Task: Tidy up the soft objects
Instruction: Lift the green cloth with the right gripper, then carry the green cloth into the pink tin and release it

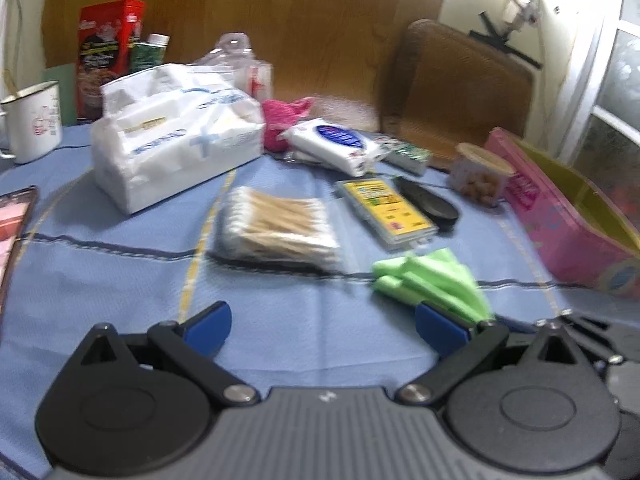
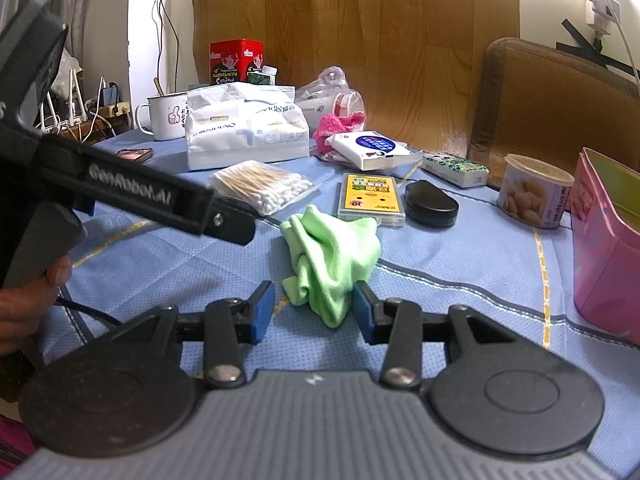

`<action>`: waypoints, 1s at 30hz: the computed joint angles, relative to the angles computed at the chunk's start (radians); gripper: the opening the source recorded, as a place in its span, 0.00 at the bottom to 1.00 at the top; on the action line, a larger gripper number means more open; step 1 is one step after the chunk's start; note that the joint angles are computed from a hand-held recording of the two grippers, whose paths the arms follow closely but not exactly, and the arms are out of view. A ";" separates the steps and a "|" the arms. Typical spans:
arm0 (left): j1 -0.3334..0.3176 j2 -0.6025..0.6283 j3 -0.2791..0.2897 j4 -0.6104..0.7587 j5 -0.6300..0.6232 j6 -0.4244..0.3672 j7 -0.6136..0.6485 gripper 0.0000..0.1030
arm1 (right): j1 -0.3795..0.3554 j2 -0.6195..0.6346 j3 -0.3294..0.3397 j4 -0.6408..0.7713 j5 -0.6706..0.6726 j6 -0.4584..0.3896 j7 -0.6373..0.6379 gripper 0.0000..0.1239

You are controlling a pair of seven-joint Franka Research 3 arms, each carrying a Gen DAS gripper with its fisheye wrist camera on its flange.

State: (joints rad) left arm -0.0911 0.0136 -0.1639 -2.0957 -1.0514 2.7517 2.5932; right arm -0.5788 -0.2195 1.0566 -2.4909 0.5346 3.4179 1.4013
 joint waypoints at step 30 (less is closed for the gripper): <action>-0.117 0.053 -0.091 0.264 -0.079 -0.275 0.138 0.38 | -0.307 -0.378 0.181 -0.082 0.172 0.163 0.066 0.09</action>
State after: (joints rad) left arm -0.2084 0.0664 -0.2554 -1.8317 -1.1301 2.4765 2.7315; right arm -0.8853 -0.5973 1.2371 -2.5725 0.7070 3.5809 1.4672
